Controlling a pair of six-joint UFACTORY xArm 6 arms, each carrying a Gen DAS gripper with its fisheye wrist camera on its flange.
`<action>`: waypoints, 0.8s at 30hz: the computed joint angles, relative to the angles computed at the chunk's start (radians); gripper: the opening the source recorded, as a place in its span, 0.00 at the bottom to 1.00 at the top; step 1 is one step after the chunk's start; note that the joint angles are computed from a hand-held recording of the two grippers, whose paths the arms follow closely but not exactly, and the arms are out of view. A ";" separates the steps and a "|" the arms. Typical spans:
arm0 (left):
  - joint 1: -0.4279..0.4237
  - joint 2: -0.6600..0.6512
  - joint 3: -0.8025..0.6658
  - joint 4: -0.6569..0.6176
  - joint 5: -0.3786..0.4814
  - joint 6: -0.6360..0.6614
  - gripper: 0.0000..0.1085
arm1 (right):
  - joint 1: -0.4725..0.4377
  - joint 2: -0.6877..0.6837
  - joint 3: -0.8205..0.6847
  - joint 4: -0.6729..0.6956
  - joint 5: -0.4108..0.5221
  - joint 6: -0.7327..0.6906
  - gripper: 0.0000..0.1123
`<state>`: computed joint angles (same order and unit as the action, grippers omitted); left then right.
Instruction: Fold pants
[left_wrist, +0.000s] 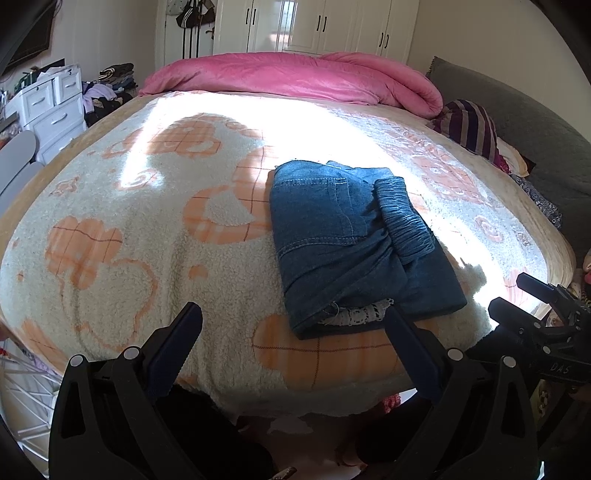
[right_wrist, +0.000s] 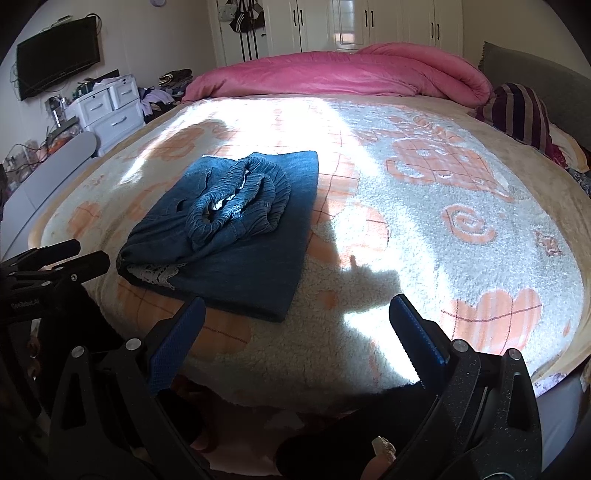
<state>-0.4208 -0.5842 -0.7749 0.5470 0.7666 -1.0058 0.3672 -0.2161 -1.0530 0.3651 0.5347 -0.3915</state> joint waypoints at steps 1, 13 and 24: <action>-0.002 0.001 -0.002 0.001 0.003 -0.001 0.91 | 0.001 0.001 0.000 -0.002 -0.001 0.001 0.84; 0.002 0.001 0.000 -0.007 -0.001 0.009 0.91 | 0.002 0.005 0.000 -0.007 0.001 0.003 0.84; 0.017 -0.003 0.000 -0.022 0.005 0.000 0.91 | 0.001 0.017 -0.010 -0.032 0.009 0.021 0.84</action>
